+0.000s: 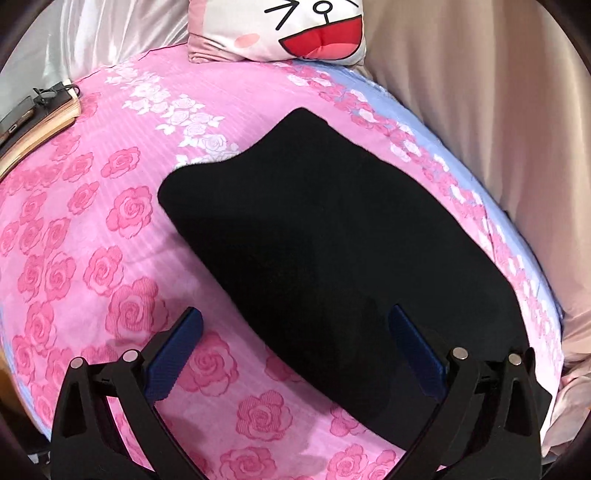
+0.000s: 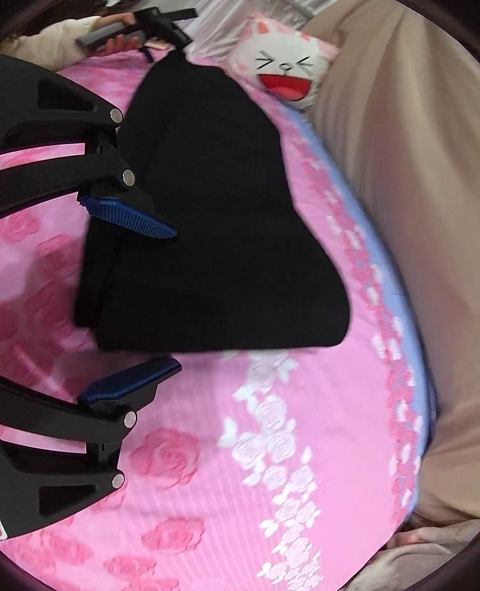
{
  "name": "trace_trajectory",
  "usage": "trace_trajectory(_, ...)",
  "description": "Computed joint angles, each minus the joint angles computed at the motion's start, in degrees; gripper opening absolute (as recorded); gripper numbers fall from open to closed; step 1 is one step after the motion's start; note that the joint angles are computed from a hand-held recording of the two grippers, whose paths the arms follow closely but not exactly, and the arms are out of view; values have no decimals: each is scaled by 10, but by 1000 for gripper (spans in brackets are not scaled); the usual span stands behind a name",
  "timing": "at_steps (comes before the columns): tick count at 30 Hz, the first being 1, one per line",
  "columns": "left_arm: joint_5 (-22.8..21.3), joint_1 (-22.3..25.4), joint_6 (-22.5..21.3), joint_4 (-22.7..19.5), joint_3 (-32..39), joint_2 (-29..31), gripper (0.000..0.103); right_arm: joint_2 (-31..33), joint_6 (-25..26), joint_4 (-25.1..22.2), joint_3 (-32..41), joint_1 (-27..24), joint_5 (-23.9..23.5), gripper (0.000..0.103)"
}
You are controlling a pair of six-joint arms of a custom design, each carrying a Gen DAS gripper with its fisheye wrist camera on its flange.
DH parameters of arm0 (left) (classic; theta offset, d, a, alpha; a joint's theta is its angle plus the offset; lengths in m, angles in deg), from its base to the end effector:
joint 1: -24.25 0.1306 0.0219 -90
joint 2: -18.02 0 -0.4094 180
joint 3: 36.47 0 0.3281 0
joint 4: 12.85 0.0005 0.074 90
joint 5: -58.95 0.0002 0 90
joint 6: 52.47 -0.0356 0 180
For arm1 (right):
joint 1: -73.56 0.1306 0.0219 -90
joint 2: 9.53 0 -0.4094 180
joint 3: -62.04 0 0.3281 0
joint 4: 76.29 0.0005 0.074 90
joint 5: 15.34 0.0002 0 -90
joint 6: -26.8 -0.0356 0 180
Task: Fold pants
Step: 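Pinch the trouser corner with the right gripper and smooth it flat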
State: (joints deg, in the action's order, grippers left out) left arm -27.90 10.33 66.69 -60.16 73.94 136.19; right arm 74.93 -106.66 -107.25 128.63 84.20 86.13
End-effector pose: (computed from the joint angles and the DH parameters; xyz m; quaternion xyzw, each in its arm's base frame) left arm 0.5845 -0.1474 0.3573 -0.1183 0.9462 -0.1345 0.2694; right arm 0.3613 0.0602 0.3553 0.2969 0.8836 0.0758 0.3541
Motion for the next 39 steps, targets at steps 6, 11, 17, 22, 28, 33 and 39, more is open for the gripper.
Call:
trace_trajectory(6, -8, -11, 28, -7, -20, -25, 98, -31, 11, 16, 7, 20, 13, 16)
trace_trajectory(11, -32, -33, 31, -6, -42, -50, 98, -96, 47, -10, -6, -7, -4, 13)
trace_trajectory(17, -42, -59, 29, -8, -59, -69, 98, -175, 53, -97, -40, -63, 34, 13)
trace_trajectory(22, -16, -80, 34, -11, -55, -62, 98, -206, 68, -166, -75, -126, 37, 23)
trace_trajectory(28, -40, -116, 10, -20, -45, -49, 98, -186, 17, -196, -23, 100, 288, 52)
trace_trajectory(33, -33, -128, 3, -12, -57, -52, 98, -66, 139, -86, 18, 135, 143, 53)
trace_trajectory(39, -19, -116, 4, 2, -88, -67, 98, 31, 162, -62, 46, 101, 101, 19)
